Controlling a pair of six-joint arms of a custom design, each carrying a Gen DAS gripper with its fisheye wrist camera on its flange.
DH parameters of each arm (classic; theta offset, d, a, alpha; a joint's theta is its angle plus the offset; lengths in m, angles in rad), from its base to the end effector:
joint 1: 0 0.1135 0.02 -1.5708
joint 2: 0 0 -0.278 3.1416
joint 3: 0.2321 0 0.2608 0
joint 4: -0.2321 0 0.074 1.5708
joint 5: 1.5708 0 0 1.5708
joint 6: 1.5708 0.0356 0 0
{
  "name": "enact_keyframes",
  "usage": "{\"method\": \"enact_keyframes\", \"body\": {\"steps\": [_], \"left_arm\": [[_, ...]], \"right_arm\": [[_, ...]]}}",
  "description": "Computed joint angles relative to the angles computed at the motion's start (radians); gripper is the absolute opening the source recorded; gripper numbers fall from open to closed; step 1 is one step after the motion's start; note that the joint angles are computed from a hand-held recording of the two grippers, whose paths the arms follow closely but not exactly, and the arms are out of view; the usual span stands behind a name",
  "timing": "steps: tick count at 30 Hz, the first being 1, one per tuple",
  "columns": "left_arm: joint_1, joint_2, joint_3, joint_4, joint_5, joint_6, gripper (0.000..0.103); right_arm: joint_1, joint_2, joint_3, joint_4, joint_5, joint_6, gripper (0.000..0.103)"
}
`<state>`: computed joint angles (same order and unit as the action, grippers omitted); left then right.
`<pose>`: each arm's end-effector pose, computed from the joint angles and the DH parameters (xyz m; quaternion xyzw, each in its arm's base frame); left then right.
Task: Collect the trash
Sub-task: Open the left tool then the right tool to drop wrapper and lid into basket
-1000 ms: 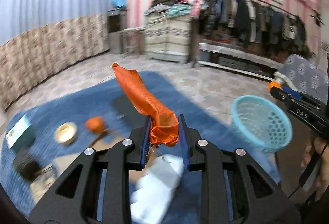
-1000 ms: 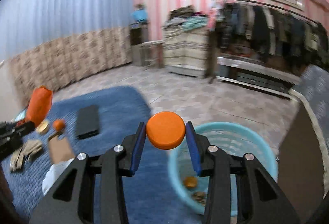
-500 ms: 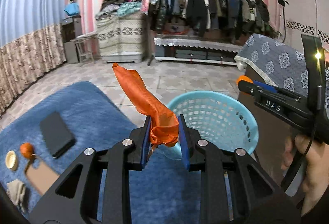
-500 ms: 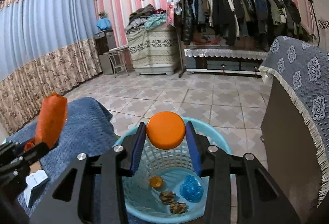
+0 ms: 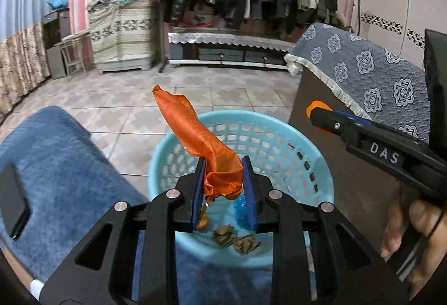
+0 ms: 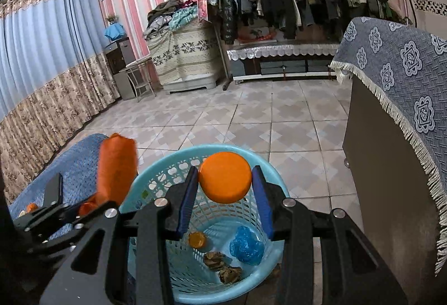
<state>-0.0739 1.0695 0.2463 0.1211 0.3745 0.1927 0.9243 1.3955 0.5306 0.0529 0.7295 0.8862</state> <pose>0.1833 -0.0266 0.1428 0.1961 0.8730 -0.1440 0.4228 0.1701 0.1861 0.1600 0.1156 0.8701 0.0675 0.4743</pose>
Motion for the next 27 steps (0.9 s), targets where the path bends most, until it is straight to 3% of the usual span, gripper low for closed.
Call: {"method": "enact_keyframes", "body": {"steps": [3,4,5,9,14,20,25,26,27], "left_arm": [[-0.051,0.100,0.009,0.085,-0.038,-0.019,0.029],[-0.060,0.127,0.013,0.107,-0.052,-0.021,0.034],[-0.064,0.147,0.018,0.120,-0.071,-0.025,0.046],[0.028,0.123,0.022,0.096,-0.042,-0.003,0.061],[0.145,0.000,0.001,0.082,-0.093,0.005,0.083],[0.270,-0.085,0.015,0.046,-0.115,-0.014,0.095],[0.348,-0.116,0.031,0.002,-0.079,-0.015,0.096],[0.356,-0.124,0.031,-0.004,-0.079,-0.018,0.097],[0.365,-0.129,0.031,-0.011,-0.075,-0.020,0.097]], "right_arm": [[0.004,0.001,0.004,-0.022,0.002,0.027,0.040],[0.001,0.000,0.002,-0.024,-0.002,0.028,0.040],[-0.001,0.001,0.000,-0.024,-0.005,0.030,0.040],[-0.012,0.012,0.005,-0.026,-0.023,0.025,0.040],[-0.005,0.071,0.057,-0.024,-0.036,-0.009,0.040],[-0.004,0.194,0.141,-0.002,-0.069,-0.041,0.040],[-0.003,0.276,0.198,-0.004,-0.097,-0.063,0.040],[-0.003,0.280,0.204,-0.009,-0.098,-0.063,0.041],[-0.003,0.282,0.205,-0.010,-0.100,-0.063,0.051]]}}
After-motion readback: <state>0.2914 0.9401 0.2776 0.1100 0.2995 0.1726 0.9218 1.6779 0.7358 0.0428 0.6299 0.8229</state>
